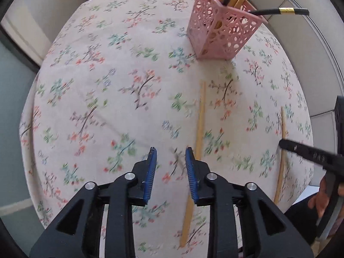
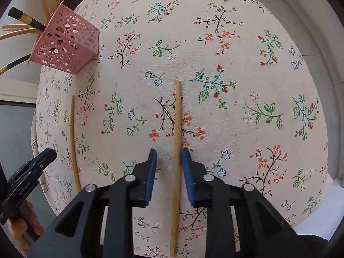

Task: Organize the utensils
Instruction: 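Lift the wooden chopstick with the left tool while the right tool grasps the last one, then raise both held wooden chopsticks above the pink holder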

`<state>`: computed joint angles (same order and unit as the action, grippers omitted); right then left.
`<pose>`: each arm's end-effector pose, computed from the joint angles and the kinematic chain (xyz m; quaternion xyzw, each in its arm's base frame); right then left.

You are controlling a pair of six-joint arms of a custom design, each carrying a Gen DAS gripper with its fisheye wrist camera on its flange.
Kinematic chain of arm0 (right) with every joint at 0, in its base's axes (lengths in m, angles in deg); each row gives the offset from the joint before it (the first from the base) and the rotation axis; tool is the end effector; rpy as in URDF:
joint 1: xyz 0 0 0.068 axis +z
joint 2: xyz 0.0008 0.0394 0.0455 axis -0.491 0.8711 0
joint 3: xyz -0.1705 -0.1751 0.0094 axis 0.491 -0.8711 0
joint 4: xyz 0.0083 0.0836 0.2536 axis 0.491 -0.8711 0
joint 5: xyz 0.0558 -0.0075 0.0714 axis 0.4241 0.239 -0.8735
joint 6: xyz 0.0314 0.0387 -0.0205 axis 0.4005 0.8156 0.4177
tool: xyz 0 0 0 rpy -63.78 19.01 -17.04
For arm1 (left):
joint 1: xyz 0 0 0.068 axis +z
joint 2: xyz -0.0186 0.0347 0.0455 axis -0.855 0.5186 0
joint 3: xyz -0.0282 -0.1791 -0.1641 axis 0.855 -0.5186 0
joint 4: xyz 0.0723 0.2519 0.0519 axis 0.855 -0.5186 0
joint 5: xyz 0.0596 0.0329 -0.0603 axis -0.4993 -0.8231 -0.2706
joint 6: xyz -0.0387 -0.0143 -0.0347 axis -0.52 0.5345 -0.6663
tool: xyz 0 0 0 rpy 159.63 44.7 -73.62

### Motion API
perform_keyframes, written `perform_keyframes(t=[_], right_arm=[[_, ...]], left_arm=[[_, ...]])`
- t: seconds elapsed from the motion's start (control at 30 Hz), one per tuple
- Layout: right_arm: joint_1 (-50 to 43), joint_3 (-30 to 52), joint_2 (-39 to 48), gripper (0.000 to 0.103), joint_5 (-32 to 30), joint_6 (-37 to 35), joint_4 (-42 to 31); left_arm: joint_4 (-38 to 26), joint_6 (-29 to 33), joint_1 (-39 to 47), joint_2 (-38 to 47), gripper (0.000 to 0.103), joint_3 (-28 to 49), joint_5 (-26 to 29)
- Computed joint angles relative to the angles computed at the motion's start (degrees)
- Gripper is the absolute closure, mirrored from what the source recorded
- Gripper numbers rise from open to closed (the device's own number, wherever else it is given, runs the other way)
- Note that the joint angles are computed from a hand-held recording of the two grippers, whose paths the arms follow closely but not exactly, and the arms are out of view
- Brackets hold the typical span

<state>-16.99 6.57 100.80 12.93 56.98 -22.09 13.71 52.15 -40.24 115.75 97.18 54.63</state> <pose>0.3179 0.0812 0.1675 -0.0766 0.9844 0.1581 0.0017 0.2121 0.0656 0.1973 -0.1288 0.9845 -0.0545 0.1061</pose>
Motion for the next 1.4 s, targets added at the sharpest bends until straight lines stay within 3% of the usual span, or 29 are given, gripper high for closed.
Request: perform_keyframes(t=[0.1,0.2,0.3,0.37,0.4,0.47,0.5,0.67,0.87,0.97,1.03,1.23,1.4], right_arm=[[-1.4,4.4,3.8,0.065,-2.8,0.8,-1.8],[-3.6,8.0,6.9,0.063,-5.4,0.3,-4.3],[-5.5,10.8,8.9,0.061,-6.8,0.8,-7.3],[-5.4,10.6,8.4,0.076,-4.8,1.1,-7.1],[-5.1,9.6,7.5,0.096,-2.2,0.3,-5.7],[-7.4,7.5,6.1,0.097,-4.5,-1.2,-4.3],[-8.3,6.7,5.6,0.097,-5.5,-1.6,-4.1],[-13.8,-0.3,-6.0,0.097,-12.6,-11.1,-4.7],[-20.6,-3.5,-21.8,0.097,-18.0,-23.8,-12.9],[-16.8,-6.5,-30.5,0.097,-18.3,-21.8,-13.6],[-9.5,-9.0,-35.2,0.097,-17.0,-14.8,-9.4],[-7.5,-3.6,-39.5,0.097,-16.5,-12.7,-11.9],[-6.3,6.6,-38.2,0.097,-16.3,-11.5,-15.0]], left_arm=[[3.8,-4.3,-5.7,4.5,0.058,1.5,-3.2],[7.0,-8.0,-10.1,9.2,0.058,3.3,-5.3],[9.0,-10.5,-15.0,14.3,0.057,5.5,-11.6],[9.9,-11.5,-17.5,16.0,0.057,6.1,-14.9],[9.6,-11.7,-18.1,16.7,0.059,6.6,-15.5],[9.9,-11.3,-17.4,16.7,0.098,6.7,-10.7],[9.8,-11.8,-17.4,16.3,0.098,6.5,-10.7],[8.6,-9.8,-15.1,1.2,0.098,0.1,-6.3],[2.6,-11.4,-13.5,-20.8,0.098,-2.9,-2.2],[-0.9,-15.6,-17.8,-29.8,0.098,-3.8,-4.9],[-3.5,-16.5,-20.0,-32.7,0.098,-2.0,-6.6],[-9.4,-18.3,-24.7,-35.3,0.098,6.3,-11.2],[-12.1,-17.8,-25.9,-32.9,0.098,14.8,-12.8]])
